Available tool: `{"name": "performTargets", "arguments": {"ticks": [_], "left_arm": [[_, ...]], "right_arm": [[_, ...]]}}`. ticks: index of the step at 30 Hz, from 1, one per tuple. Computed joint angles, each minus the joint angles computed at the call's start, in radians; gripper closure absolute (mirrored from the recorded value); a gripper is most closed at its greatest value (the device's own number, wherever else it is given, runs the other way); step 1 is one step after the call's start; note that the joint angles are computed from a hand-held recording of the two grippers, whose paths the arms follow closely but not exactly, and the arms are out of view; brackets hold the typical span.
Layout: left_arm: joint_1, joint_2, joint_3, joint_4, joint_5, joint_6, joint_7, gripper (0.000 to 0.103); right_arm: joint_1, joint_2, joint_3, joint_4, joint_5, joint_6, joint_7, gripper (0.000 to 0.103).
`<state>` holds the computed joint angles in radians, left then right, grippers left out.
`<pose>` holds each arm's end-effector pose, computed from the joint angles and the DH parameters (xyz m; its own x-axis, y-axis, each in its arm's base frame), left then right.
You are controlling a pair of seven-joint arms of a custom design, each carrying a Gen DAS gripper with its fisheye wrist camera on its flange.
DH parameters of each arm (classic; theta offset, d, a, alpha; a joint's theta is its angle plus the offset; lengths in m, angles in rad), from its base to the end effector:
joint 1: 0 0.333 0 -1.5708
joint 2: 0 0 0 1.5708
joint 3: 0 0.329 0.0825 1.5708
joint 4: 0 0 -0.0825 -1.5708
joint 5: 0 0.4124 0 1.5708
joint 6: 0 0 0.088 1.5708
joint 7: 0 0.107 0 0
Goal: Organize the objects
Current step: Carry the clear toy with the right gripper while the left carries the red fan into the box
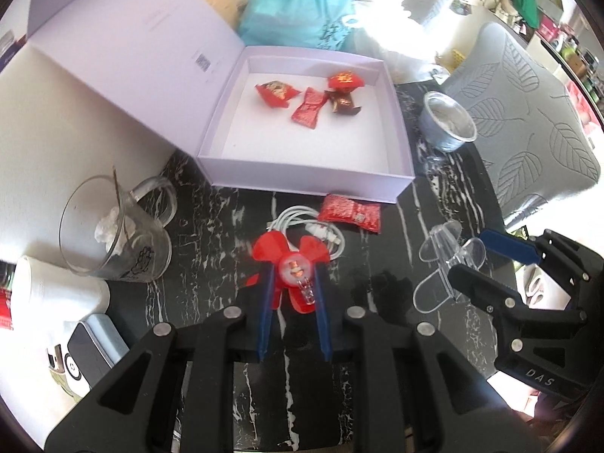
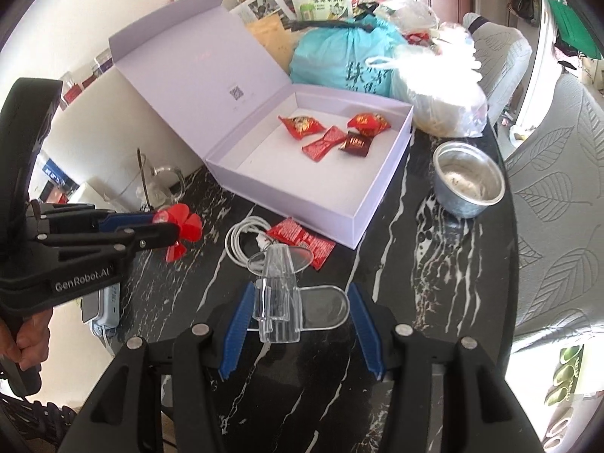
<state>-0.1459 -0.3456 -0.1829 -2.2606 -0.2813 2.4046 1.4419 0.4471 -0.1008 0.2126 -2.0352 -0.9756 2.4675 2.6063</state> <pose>0.4810 -0.1747 0.5529 -0.0989 -0.9613 0.2573 -0.9071 -0.0192 -0.4205 0.4660 0.3685 0.5494 0.1289 -0.9590 0.2525 -0.5831 -0.2792 -0.7629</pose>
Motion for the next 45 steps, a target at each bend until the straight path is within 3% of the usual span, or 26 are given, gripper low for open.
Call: {"name": "performTargets", "arguments": {"ticks": [8,24,45], "left_arm": [[-0.008,0.038,0.003,0.060,-0.005,0.007,0.038,0.084],[0.010,0.196,0.012,0.208,0.002,-0.024,0.082,0.084],[0.034,0.511,0.025,0.516,0.054,-0.026,0.115,0.084]], "right_arm": [[-0.001,0.000,0.003,0.034,-0.030,-0.019,0.006,0.050],[-0.004,0.123,-0.054,0.193,0.048,0.004,-0.140,0.050],[0.028,0.402,-0.177,0.583,0.179,0.030,-0.393,0.050]]}}
